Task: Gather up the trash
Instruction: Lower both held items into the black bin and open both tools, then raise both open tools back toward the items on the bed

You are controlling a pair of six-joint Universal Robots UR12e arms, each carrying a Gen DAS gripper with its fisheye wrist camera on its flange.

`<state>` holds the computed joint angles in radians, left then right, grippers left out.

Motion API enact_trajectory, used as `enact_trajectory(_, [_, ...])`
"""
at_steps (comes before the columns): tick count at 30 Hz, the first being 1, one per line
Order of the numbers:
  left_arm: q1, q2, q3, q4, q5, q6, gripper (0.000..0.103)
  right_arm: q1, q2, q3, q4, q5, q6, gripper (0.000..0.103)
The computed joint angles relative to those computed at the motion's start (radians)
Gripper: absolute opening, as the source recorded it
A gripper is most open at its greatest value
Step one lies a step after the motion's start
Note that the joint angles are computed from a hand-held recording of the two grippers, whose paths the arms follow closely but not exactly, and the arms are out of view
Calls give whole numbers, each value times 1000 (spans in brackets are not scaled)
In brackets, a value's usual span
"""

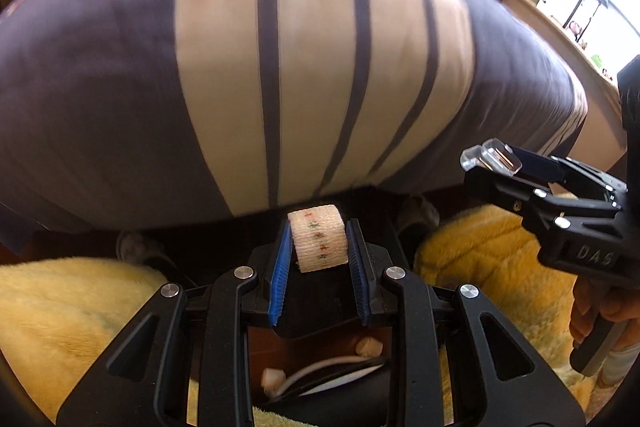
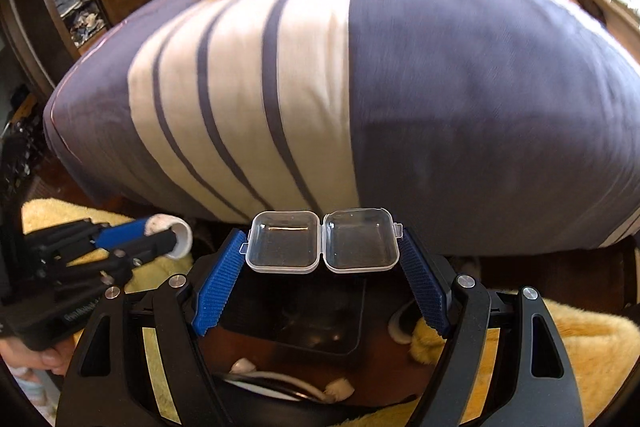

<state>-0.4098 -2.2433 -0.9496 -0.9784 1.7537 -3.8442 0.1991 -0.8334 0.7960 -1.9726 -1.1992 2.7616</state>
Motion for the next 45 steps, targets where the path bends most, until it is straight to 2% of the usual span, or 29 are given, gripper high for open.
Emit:
enact_trajectory(7, [21, -32, 8, -43, -124, 4, 26, 7, 51, -64, 135, -23, 21, 78])
enact_trajectory(11, [24, -49, 25, -74, -156, 12, 26, 9, 89, -124, 223, -13, 40, 78])
enact_trajectory(17, [29, -58, 34, -113, -198, 0, 27, 12, 119, -180, 280, -5, 54, 81])
enact_trajectory(18, [31, -61, 38, -116, -201, -2, 30, 13, 119, -181, 284, -1, 53, 82])
enact_trajectory(20, [32, -62, 41, -124, -202, -10, 42, 13, 126, -192, 288, 2, 52, 88])
enact_trajectory(22, [31, -63, 46, -130, -193, -12, 52, 13, 125, -188, 280, 7, 58, 90])
enact_trajectory(27, [28, -55, 42, -125, -163, -21, 69, 7, 114, -175, 234, 14, 86, 91])
enact_trajectory(31, [19, -50, 62, -149, -98, -10, 81, 1, 83, -126, 119, -19, 105, 93])
enact_trajectory(34, [8, -45, 82, -164, -22, 17, 84, -2, 56, -88, 38, -27, 115, 95])
enact_trajectory(40, [2, -11, 71, -76, 89, 24, 84, -12, 11, -42, -106, -12, 127, 98])
enact_trajectory(45, [-4, -4, 93, -56, 158, 51, 86, -15, 24, -84, -152, -17, 153, 98])
